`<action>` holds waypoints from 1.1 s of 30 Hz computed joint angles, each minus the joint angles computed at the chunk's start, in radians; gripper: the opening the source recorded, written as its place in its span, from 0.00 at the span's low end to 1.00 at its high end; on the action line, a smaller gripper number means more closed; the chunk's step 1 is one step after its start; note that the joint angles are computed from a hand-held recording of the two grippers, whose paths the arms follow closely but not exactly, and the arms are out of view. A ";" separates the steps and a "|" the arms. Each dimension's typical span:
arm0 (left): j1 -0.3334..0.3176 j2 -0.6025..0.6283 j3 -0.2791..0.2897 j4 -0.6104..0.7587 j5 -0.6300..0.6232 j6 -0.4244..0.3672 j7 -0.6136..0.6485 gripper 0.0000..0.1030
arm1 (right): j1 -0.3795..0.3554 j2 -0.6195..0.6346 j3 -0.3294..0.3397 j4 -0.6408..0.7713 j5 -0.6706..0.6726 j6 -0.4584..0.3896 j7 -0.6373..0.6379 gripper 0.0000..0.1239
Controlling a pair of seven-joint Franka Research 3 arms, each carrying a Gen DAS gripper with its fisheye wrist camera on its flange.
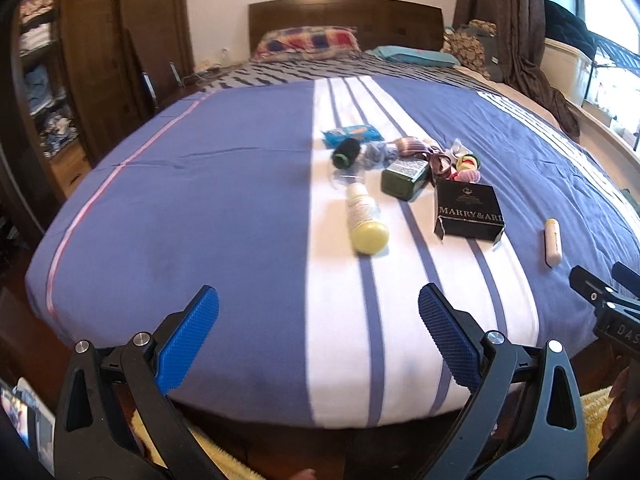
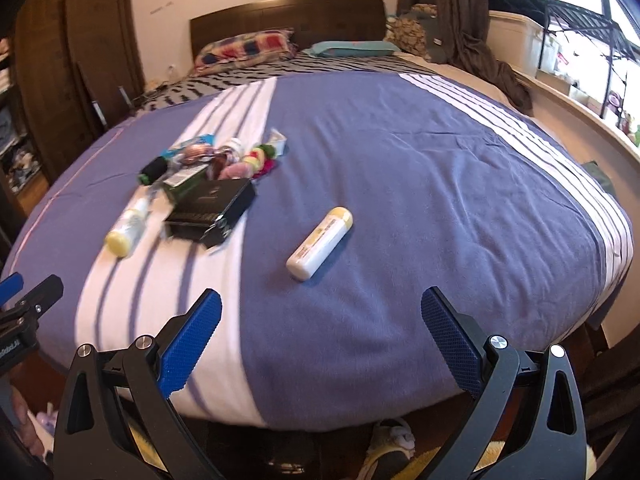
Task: Collect trash
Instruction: 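Grasp the yellow lotion bottle with the left tool while the right tool grasps the white lip-balm tube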
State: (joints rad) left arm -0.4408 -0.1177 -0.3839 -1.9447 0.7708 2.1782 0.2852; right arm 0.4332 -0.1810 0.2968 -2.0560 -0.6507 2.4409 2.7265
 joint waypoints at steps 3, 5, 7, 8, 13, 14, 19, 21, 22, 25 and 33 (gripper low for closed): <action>0.010 0.059 0.020 0.036 -0.014 0.044 0.033 0.88 | -0.006 0.041 -0.008 0.029 -0.016 0.007 0.016 0.79; 0.014 0.087 0.034 0.054 -0.025 0.068 0.049 0.83 | -0.002 0.064 -0.021 0.046 -0.016 0.017 0.016 0.76; 0.017 0.111 0.047 0.071 -0.033 0.088 0.063 0.82 | 0.002 0.092 -0.035 0.069 -0.018 0.017 0.020 0.71; 0.019 0.127 0.053 0.085 -0.032 0.092 0.070 0.81 | 0.006 0.105 -0.043 0.078 -0.017 0.014 0.020 0.66; 0.013 0.216 0.080 0.174 -0.043 0.085 0.134 0.71 | 0.030 0.162 -0.082 0.112 0.001 0.024 0.000 0.55; 0.012 0.234 0.087 0.189 -0.050 0.084 0.148 0.68 | 0.035 0.166 -0.088 0.114 -0.014 0.030 0.006 0.55; 0.013 0.284 0.112 0.226 -0.108 0.120 0.206 0.49 | 0.042 0.172 -0.114 0.099 -0.004 0.091 -0.003 0.54; 0.005 0.289 0.119 0.230 -0.099 0.121 0.205 0.46 | 0.044 0.172 -0.115 0.092 -0.024 0.102 -0.004 0.54; 0.006 0.285 0.120 0.222 -0.105 0.137 0.209 0.40 | 0.044 0.171 -0.115 0.091 -0.034 0.104 -0.003 0.54; -0.001 0.285 0.122 0.218 -0.101 0.145 0.210 0.29 | 0.044 0.163 -0.116 0.073 -0.076 0.125 0.023 0.49; -0.016 0.263 0.118 0.192 -0.071 0.135 0.186 0.29 | 0.037 0.138 -0.109 0.046 -0.017 0.169 -0.057 0.17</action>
